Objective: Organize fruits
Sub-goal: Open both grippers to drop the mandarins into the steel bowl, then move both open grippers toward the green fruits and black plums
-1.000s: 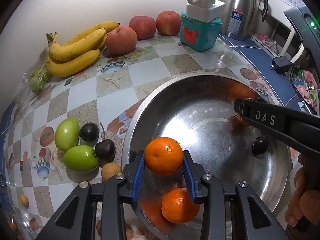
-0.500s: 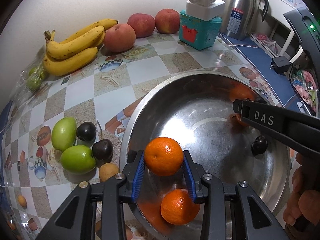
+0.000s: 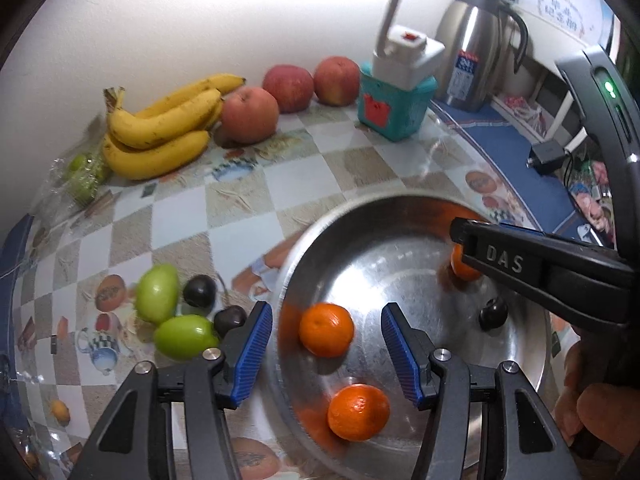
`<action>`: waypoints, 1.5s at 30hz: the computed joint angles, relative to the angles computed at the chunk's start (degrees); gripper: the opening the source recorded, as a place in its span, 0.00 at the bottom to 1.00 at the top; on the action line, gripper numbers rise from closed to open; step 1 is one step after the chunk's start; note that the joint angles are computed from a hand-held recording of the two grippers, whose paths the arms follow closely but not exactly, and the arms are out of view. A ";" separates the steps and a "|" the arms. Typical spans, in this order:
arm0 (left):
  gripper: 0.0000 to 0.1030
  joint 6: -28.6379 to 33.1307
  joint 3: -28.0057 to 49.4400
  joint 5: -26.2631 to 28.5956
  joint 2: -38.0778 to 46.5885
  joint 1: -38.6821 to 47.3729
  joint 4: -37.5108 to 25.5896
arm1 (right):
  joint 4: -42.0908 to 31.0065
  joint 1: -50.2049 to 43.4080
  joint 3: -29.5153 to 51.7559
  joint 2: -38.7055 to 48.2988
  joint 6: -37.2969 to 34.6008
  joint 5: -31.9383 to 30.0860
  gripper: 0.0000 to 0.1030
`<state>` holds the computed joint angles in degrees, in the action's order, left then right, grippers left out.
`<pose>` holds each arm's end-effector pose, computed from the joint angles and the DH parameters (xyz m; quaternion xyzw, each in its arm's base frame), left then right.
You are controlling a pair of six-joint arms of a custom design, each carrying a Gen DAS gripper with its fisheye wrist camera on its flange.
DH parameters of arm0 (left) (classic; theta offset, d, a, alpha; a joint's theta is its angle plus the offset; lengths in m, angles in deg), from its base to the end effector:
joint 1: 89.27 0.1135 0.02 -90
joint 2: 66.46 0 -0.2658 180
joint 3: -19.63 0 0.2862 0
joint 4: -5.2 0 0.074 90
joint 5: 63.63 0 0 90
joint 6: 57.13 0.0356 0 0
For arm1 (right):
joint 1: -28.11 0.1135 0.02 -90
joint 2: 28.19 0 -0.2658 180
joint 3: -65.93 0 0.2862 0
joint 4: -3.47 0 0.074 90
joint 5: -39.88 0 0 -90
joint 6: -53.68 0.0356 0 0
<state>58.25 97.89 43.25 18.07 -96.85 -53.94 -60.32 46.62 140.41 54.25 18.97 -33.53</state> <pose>0.3199 -0.0530 0.2486 0.3041 0.9179 -0.1091 0.2303 0.2899 0.0863 0.2347 0.3299 0.9199 -0.0197 0.2110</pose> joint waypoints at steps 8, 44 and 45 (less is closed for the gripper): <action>0.59 -1.28 3.65 -2.23 2.38 2.88 -2.64 | -4.98 1.45 4.14 0.26 0.52 1.44 0.42; 1.00 -10.41 8.60 -10.67 9.16 9.64 -2.59 | -6.62 4.06 5.96 4.14 -2.20 1.68 0.91; 1.00 -10.37 8.73 -10.63 9.30 9.72 -2.72 | -6.53 4.14 5.95 4.19 -2.29 1.72 0.92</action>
<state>47.88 106.62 32.62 27.37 -87.14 -56.66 -66.84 50.76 146.36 58.44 16.69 -31.80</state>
